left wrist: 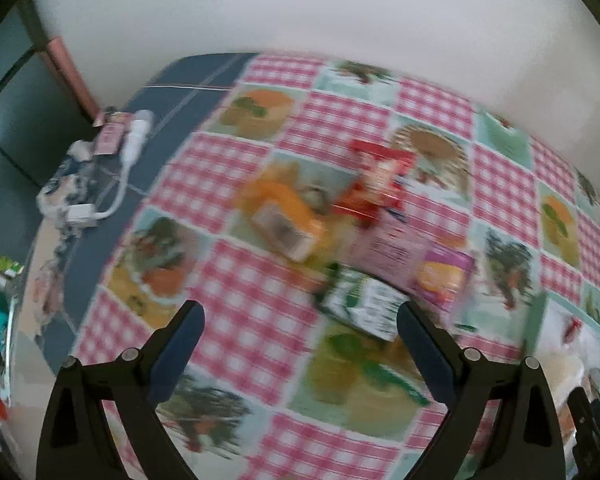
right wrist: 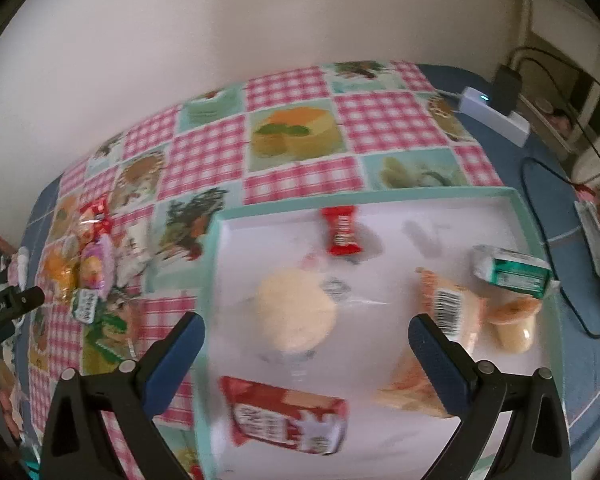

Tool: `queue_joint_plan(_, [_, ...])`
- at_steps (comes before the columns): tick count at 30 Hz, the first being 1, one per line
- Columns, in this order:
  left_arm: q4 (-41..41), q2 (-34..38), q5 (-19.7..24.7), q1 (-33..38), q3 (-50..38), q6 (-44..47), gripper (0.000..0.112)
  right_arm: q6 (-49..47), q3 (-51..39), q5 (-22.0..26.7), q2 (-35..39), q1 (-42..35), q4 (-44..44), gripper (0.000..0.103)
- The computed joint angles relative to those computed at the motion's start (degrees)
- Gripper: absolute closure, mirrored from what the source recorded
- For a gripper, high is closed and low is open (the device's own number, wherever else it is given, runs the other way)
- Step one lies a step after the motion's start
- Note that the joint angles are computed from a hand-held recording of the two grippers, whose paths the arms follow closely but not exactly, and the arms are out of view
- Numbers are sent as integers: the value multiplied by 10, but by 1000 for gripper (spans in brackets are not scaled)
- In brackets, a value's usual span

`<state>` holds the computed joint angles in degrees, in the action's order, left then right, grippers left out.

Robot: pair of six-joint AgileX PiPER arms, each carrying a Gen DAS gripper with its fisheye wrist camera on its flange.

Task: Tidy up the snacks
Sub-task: 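Open both tools over the tray and move them back to the snack pile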

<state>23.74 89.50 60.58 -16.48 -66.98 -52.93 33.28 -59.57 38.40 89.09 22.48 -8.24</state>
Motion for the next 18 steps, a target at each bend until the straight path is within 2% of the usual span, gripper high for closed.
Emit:
queue_joint_plan(8, [5, -49, -16, 77, 42, 15, 15, 38, -43, 3, 30, 70, -11, 0])
queue_joint_plan(18, [-39, -59, -57, 158, 77, 54, 15, 70, -108, 15, 90, 137, -21, 0])
